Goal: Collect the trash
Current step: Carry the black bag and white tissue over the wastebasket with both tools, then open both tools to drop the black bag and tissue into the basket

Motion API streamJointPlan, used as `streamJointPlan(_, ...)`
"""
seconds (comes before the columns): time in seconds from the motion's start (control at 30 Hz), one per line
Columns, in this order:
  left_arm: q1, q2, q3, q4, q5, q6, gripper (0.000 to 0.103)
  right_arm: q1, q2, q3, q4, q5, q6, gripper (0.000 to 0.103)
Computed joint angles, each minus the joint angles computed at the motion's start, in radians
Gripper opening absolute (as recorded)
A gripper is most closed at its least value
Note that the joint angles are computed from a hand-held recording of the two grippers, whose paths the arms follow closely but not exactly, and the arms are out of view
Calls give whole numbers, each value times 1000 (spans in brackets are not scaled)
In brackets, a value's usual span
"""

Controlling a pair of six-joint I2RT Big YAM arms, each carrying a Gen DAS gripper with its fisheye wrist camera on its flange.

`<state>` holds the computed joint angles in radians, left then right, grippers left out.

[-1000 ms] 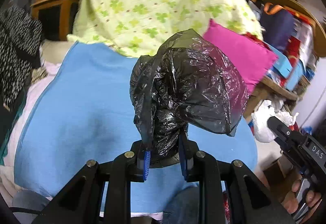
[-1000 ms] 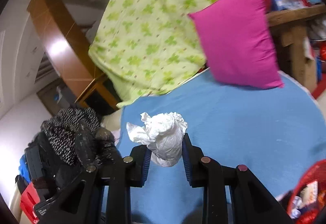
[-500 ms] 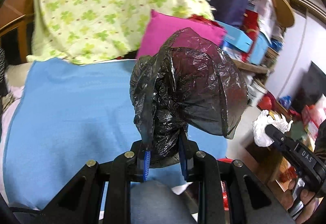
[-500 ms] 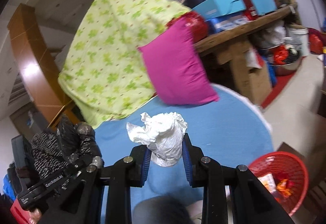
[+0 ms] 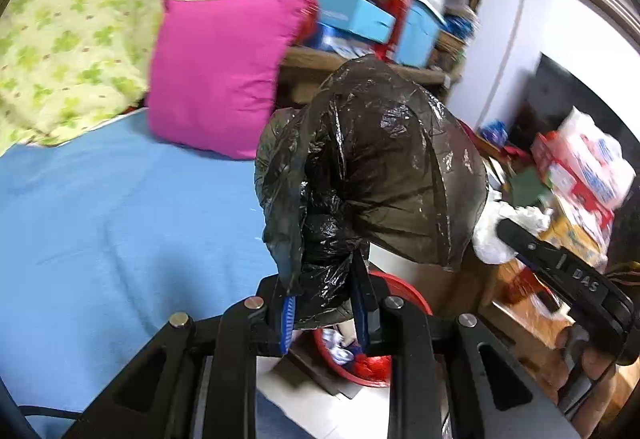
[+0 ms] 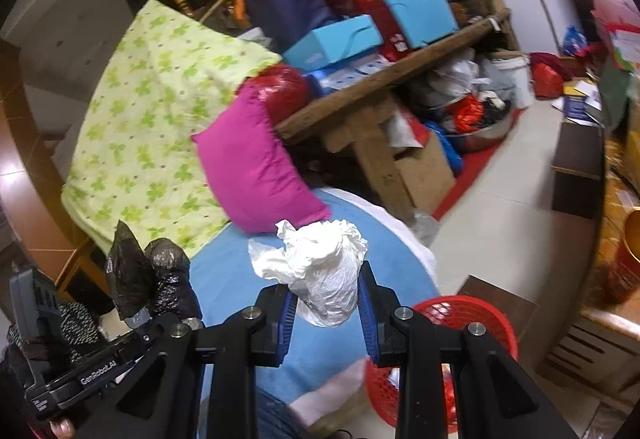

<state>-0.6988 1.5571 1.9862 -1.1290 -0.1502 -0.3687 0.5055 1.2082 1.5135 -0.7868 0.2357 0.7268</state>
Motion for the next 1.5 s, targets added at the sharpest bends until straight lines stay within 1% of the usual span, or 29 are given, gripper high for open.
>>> streamJointPlan(0.07, -9, 29, 27, -13, 13, 16, 26, -13, -8, -22, -15, -9, 11, 30)
streamJointPlan(0.2, -18, 77, 53, -26, 84, 37, 25, -39, -16, -67, -40, -23, 31, 30)
streamJointPlan(0.4, -22, 161, 108, -79, 154, 48, 26, -80, -29, -126, -45, -54, 69, 30)
streamJointPlan(0.43, -24, 180, 123, -94, 159, 51, 26, -85, -28, -131, -44, -59, 75, 30)
streamJointPlan(0.53, -31, 201, 126, -106, 163, 60, 25, -100, -29, -153, -37, -81, 89, 30)
streamJointPlan(0.63, -32, 248, 183, -139, 162, 75, 26, -114, -27, -171, -25, -103, 106, 30)
streamJointPlan(0.7, -31, 271, 207, -156, 171, 81, 26, -121, -22, -176, -21, -102, 107, 30)
streamJointPlan(0.73, -37, 249, 172, -149, 168, 77, 26, -123, -20, -180, -19, -102, 107, 30)
streamJointPlan(0.77, -35, 255, 177, -155, 172, 78, 26, -130, -17, -184, -17, -109, 108, 30)
streamJointPlan(0.87, -32, 300, 231, -190, 197, 72, 26, -140, -10, -198, -15, -122, 120, 30)
streamJointPlan(0.97, -27, 329, 256, -211, 234, 69, 26, -148, -4, -209, -13, -127, 127, 30)
streamJointPlan(1.03, -26, 334, 255, -213, 239, 69, 26, -154, -3, -217, -13, -130, 133, 30)
streamJointPlan(1.2, -20, 398, 336, -271, 276, 64, 26, -166, 0, -229, -6, -137, 145, 30)
streamJointPlan(1.37, -13, 414, 344, -285, 299, 67, 26, -171, 7, -232, 3, -137, 159, 31)
streamJointPlan(1.4, -14, 415, 342, -285, 292, 64, 26, -171, 6, -233, 6, -132, 163, 31)
streamJointPlan(1.47, -15, 419, 347, -294, 285, 61, 37, -172, 11, -230, 0, -127, 173, 33)
streamJointPlan(1.5, -15, 418, 346, -291, 283, 58, 40, -172, 15, -226, -7, -126, 179, 40)
